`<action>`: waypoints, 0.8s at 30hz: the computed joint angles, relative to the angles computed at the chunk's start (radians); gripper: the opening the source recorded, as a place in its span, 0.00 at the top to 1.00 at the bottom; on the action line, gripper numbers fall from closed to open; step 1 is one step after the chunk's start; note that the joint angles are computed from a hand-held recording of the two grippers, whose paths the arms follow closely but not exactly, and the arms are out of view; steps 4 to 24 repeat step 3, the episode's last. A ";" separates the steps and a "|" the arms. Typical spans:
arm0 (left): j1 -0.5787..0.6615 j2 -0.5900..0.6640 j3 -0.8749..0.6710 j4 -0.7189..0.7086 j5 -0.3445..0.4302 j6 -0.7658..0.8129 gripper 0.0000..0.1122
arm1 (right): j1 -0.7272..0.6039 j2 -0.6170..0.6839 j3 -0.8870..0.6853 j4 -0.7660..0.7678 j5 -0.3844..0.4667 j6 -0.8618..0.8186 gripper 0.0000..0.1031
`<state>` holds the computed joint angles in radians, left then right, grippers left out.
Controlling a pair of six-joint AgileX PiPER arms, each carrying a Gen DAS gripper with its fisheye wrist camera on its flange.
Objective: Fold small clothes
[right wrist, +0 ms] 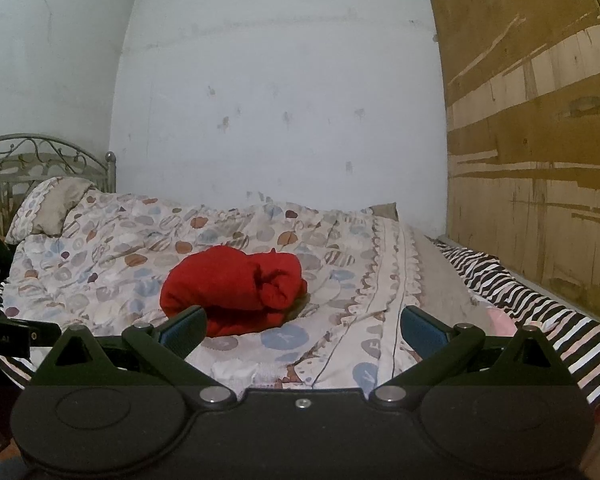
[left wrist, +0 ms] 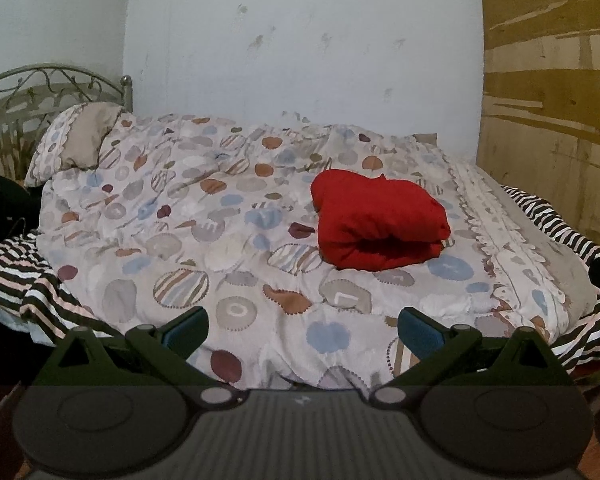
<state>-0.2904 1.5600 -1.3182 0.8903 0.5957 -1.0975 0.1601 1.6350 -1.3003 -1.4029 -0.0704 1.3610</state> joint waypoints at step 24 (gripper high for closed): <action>0.004 0.003 0.000 -0.002 0.003 -0.005 0.09 | 0.002 -0.001 0.007 0.005 0.003 -0.002 0.00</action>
